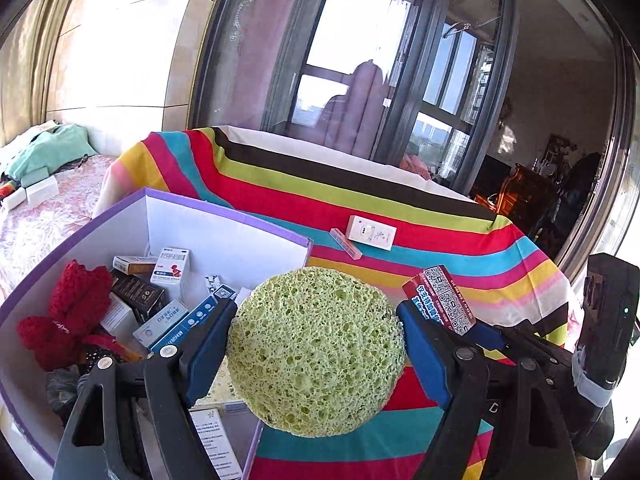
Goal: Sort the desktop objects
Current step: 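Carry the green sponge and QR-code box over the purple-rimmed box with both tools, then open both tools to drop the items into the box and move back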
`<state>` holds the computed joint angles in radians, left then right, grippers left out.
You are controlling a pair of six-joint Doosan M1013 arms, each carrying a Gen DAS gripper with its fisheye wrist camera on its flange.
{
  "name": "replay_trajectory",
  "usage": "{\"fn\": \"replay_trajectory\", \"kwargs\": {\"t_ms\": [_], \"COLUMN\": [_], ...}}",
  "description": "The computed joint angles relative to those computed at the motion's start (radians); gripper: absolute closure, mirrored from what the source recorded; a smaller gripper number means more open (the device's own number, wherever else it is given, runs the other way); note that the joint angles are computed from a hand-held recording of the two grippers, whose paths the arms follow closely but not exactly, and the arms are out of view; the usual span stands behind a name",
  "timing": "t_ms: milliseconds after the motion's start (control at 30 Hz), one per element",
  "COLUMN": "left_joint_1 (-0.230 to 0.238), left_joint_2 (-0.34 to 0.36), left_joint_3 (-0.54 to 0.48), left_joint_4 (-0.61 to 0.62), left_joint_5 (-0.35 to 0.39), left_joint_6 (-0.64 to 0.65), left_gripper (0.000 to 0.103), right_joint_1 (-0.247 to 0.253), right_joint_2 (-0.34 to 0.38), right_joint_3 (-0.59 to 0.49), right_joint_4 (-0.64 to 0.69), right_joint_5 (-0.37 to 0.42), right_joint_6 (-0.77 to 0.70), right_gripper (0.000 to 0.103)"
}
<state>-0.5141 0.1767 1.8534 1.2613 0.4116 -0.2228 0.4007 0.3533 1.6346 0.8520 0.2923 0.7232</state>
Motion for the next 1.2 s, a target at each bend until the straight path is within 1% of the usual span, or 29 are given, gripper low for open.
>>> {"fn": "replay_trajectory", "kwargs": {"t_ms": [133,233,367,500,600,800,833,867,900,933,967,1033,1100,1133,1167,1200], "left_joint_1": [0.019,0.028,0.047,0.067,0.081,0.087,0.084,0.08,0.075,0.068,0.06,0.042,0.022,0.011,0.003,-0.003], "left_joint_2": [-0.026,-0.044,-0.058,-0.059,-0.055,-0.046,-0.044,-0.042,-0.04,-0.036,-0.032,-0.025,-0.02,-0.017,-0.015,-0.013], "left_joint_3": [0.026,0.042,0.058,0.063,0.066,0.064,0.061,0.058,0.053,0.048,0.042,0.035,0.033,0.033,0.031,0.03], "left_joint_4": [0.036,0.065,0.082,0.047,0.015,-0.021,-0.027,-0.029,-0.032,-0.032,-0.029,0.007,0.07,0.111,0.157,0.199], "left_joint_5": [0.029,0.074,0.124,0.17,0.198,0.281,0.303,0.328,0.356,0.382,0.405,0.429,0.434,0.427,0.405,0.374], "left_joint_6": [-0.07,-0.114,-0.161,-0.158,-0.153,-0.155,-0.16,-0.176,-0.191,-0.203,-0.208,-0.23,-0.27,-0.298,-0.325,-0.346], "left_gripper": [0.022,0.022,0.022,0.022,0.022,0.022,0.021,0.021,0.02,0.018,0.018,0.018,0.018,0.017,0.017,0.014], "right_joint_1": [0.028,0.045,0.063,0.09,0.103,0.115,0.113,0.11,0.106,0.099,0.09,0.07,0.045,0.033,0.023,0.016], "right_joint_2": [0.024,0.038,0.06,0.09,0.117,0.169,0.177,0.182,0.184,0.184,0.181,0.175,0.173,0.174,0.177,0.181], "right_joint_3": [-0.041,-0.068,-0.109,-0.156,-0.196,-0.271,-0.284,-0.293,-0.295,-0.29,-0.282,-0.266,-0.255,-0.253,-0.253,-0.255], "right_joint_4": [0.089,0.153,0.19,0.167,0.137,0.112,0.108,0.104,0.107,0.129,0.163,0.215,0.241,0.23,0.191,0.116], "right_joint_5": [0.032,0.052,0.083,0.109,0.145,0.215,0.24,0.255,0.256,0.253,0.247,0.223,0.196,0.176,0.142,0.101], "right_joint_6": [-0.114,-0.193,-0.245,-0.248,-0.228,-0.198,-0.193,-0.185,-0.18,-0.194,-0.216,-0.235,-0.232,-0.215,-0.18,-0.119], "right_gripper": [0.058,0.058,0.058,0.058,0.058,0.057,0.053,0.046,0.041,0.032,0.027,0.027,0.027,0.026,0.023,0.021]}}
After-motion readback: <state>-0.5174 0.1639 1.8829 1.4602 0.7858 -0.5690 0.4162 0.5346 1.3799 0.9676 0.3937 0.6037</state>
